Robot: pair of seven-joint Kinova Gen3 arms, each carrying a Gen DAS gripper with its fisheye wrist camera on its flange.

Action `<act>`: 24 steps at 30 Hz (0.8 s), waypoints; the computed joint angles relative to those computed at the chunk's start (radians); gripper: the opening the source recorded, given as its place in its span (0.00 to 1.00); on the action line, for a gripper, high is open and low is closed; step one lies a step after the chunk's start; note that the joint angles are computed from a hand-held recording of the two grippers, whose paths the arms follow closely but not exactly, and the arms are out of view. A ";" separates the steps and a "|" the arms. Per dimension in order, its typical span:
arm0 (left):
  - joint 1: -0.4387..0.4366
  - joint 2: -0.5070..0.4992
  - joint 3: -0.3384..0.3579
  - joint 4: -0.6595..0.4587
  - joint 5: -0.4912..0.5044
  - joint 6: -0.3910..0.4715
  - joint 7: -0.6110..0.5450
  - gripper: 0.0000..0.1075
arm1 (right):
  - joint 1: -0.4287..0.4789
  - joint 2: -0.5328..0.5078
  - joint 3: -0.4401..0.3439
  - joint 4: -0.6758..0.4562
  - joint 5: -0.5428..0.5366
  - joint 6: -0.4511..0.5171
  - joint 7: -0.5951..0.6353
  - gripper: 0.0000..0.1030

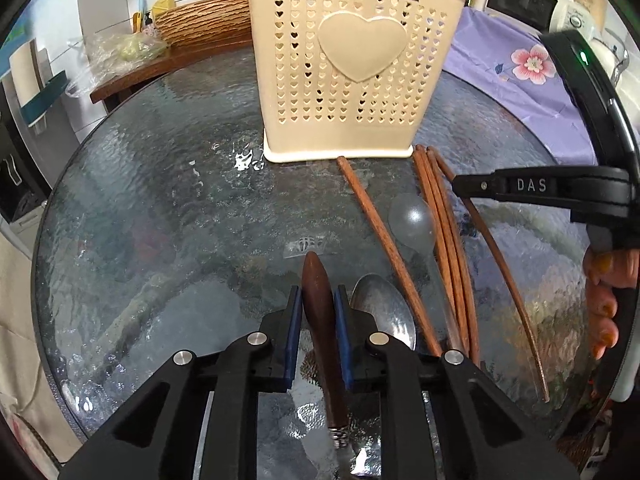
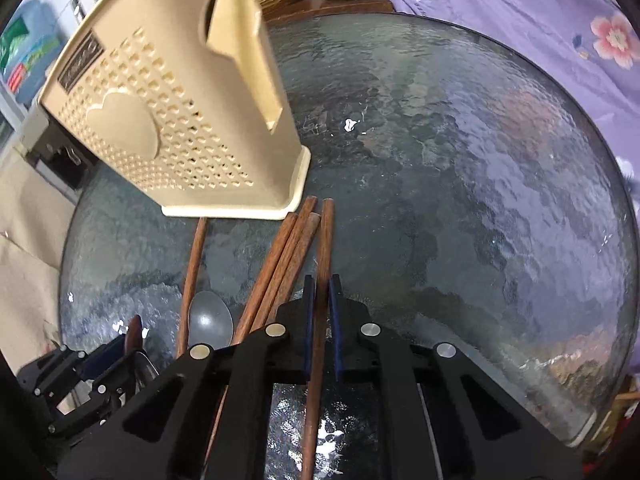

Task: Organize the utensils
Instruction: 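Grasp the spoon handle with the left gripper while the right grasps a brown chopstick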

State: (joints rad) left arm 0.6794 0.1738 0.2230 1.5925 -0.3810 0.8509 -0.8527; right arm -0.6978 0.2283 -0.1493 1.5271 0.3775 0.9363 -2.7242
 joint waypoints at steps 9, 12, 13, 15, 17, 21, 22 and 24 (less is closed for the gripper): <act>-0.022 -0.045 0.002 0.023 -0.002 -0.049 0.007 0.14 | 0.022 -0.104 -0.010 0.148 0.061 -0.167 -0.118 0.07; -0.030 -0.064 0.010 0.031 -0.007 -0.061 0.010 0.14 | 0.016 -0.138 -0.032 0.173 0.129 -0.179 -0.165 0.07; -0.032 -0.069 0.013 0.032 -0.009 -0.063 0.013 0.14 | 0.017 -0.149 -0.040 0.177 0.147 -0.182 -0.175 0.07; -0.037 -0.083 0.020 0.035 -0.010 -0.071 0.013 0.14 | 0.017 -0.179 -0.059 0.196 0.190 -0.194 -0.208 0.07; -0.041 -0.095 0.027 0.037 -0.016 -0.077 0.018 0.14 | 0.031 -0.204 -0.078 0.211 0.212 -0.211 -0.218 0.07; -0.054 -0.126 0.041 0.044 -0.023 -0.091 0.022 0.14 | 0.046 -0.254 -0.128 0.233 0.279 -0.224 -0.259 0.07; -0.057 -0.131 0.045 0.045 -0.027 -0.092 0.026 0.14 | 0.048 -0.264 -0.146 0.237 0.310 -0.216 -0.278 0.07; -0.064 -0.148 0.054 0.050 -0.037 -0.100 0.036 0.14 | 0.051 -0.280 -0.177 0.238 0.350 -0.200 -0.293 0.07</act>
